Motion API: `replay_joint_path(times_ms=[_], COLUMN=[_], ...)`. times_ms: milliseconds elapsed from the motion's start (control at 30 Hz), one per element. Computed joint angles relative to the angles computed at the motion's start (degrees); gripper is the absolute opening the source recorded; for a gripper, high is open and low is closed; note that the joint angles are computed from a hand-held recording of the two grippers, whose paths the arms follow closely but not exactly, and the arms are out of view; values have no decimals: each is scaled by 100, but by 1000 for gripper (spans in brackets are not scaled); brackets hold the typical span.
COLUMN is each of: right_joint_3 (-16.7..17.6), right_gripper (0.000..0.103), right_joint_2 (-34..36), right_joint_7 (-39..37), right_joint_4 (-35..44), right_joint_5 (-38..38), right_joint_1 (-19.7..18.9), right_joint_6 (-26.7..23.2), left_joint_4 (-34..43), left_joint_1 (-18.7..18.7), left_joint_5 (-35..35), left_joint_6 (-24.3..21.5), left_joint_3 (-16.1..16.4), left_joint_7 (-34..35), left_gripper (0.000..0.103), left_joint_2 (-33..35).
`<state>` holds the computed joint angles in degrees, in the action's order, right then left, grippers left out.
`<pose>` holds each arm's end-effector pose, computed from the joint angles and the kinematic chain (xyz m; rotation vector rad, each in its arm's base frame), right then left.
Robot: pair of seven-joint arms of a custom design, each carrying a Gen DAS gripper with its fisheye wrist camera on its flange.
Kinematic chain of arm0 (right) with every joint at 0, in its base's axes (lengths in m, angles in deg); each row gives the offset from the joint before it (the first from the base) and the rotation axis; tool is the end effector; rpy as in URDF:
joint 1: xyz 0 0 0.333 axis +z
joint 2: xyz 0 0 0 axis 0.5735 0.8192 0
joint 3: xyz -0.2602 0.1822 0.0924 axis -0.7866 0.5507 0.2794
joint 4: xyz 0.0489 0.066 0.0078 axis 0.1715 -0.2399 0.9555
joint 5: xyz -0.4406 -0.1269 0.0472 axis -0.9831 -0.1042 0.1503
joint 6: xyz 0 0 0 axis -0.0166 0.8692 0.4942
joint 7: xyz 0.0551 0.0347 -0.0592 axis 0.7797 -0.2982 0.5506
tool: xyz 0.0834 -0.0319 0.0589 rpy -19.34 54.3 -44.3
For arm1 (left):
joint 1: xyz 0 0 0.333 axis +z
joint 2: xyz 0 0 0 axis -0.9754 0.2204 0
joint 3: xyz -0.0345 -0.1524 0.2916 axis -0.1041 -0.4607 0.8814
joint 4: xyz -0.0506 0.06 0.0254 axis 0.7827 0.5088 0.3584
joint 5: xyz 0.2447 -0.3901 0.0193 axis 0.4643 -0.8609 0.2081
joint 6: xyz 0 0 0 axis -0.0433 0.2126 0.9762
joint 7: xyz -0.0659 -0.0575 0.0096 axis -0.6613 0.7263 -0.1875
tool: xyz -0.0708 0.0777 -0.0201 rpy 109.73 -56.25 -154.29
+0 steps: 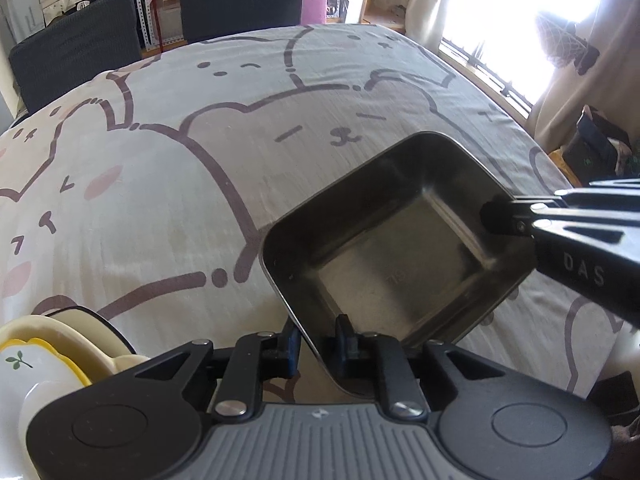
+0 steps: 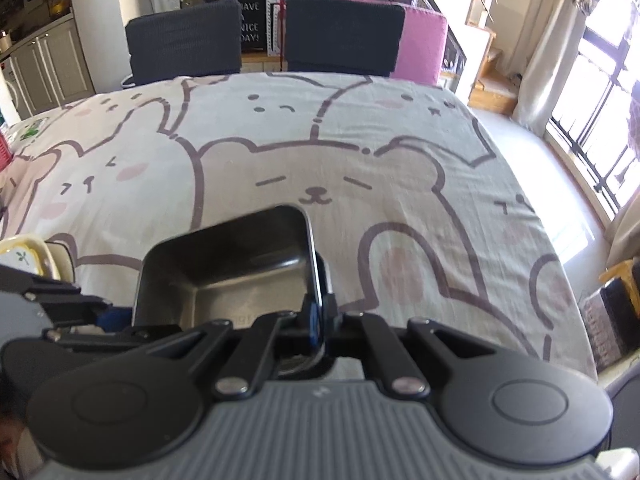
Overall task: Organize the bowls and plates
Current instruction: 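Lift the second steel tray with both grippers and carry it toward the bowls, then lower the second steel tray onto the cloth and open both grippers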
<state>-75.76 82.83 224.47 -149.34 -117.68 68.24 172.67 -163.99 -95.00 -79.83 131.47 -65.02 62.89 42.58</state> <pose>0.5247 0.4283 0.4217 -1.5618 2.2584 -0.7864 0.6078 -0.3832 0.4191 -1.1104 2.7476 -0.7506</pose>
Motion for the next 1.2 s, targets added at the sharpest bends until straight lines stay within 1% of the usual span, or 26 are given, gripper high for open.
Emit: replay_joint_path(times_ms=[167, 300, 467, 833, 1000, 1100, 1200], right_joint_3=[-7, -25, -47, -90, -95, -101, -111], right_gripper=[4, 3, 3, 4, 5, 9, 11], right_joint_2=[77, 108, 64, 50, 43, 10, -36], right_joint_7=[-139, -242, -326, -538, -589, -590, -561], right_joint_4=[68, 79, -34, -197, -246, -314, -425], right_joint_5=[88, 171, 348, 795, 1005, 1133, 1213], right_joint_1=[-4, -17, -95, -271, -327, -368, -415], right_joint_6=[-72, -88, 73, 444, 467, 517, 652], left_joint_4=[15, -6, -26, 39, 91, 150, 166], left_joint_1=[-2, 21, 44, 38, 30, 34, 35], left_joint_5=[27, -10, -96, -147, -144, -179, -191], left_joint_6=[4, 3, -12, -52, -33, -60, -66], left_joint_3=[3, -31, -45, -35, -37, -41, -47], left_joint_7=[45, 273, 505, 633, 633, 618, 634], left_gripper=[19, 19, 21, 23, 23, 23, 23], left_joint_2=[25, 15, 6, 75, 122, 162, 174])
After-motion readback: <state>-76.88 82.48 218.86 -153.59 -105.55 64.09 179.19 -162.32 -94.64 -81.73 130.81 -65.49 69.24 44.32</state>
